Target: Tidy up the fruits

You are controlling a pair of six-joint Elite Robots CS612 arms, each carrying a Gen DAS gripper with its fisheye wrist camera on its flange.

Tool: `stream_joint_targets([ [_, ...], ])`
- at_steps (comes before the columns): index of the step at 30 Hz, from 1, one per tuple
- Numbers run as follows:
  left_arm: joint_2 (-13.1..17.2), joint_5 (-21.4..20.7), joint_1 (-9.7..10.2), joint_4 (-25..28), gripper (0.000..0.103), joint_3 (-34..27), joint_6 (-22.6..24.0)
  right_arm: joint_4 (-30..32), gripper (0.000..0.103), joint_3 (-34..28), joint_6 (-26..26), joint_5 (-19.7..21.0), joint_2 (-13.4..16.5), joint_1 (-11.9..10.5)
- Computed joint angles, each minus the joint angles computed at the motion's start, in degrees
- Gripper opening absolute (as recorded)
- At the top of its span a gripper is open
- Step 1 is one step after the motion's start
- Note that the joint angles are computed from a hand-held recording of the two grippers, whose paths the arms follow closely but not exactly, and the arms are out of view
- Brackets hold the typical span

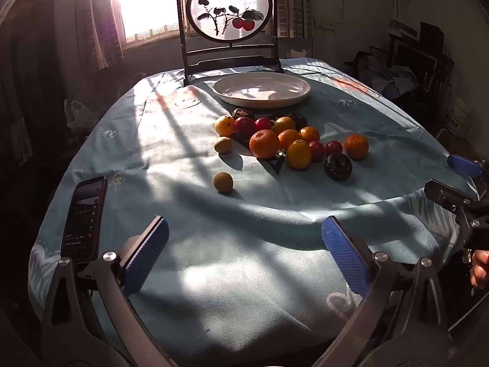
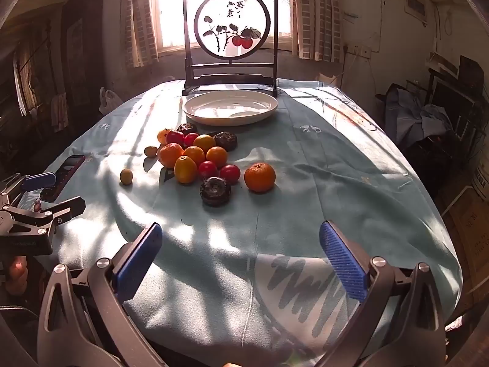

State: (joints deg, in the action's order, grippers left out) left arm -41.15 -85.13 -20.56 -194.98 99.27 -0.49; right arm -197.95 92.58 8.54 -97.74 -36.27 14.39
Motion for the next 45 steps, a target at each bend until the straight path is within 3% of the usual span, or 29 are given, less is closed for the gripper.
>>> stream_joint_targets([
  [45,0.1,0.4,-0.08,-0.6,0.101,0.2,-0.2,-0.2,0.102,0.2,-0.3,-0.3,-0.1,0.0],
])
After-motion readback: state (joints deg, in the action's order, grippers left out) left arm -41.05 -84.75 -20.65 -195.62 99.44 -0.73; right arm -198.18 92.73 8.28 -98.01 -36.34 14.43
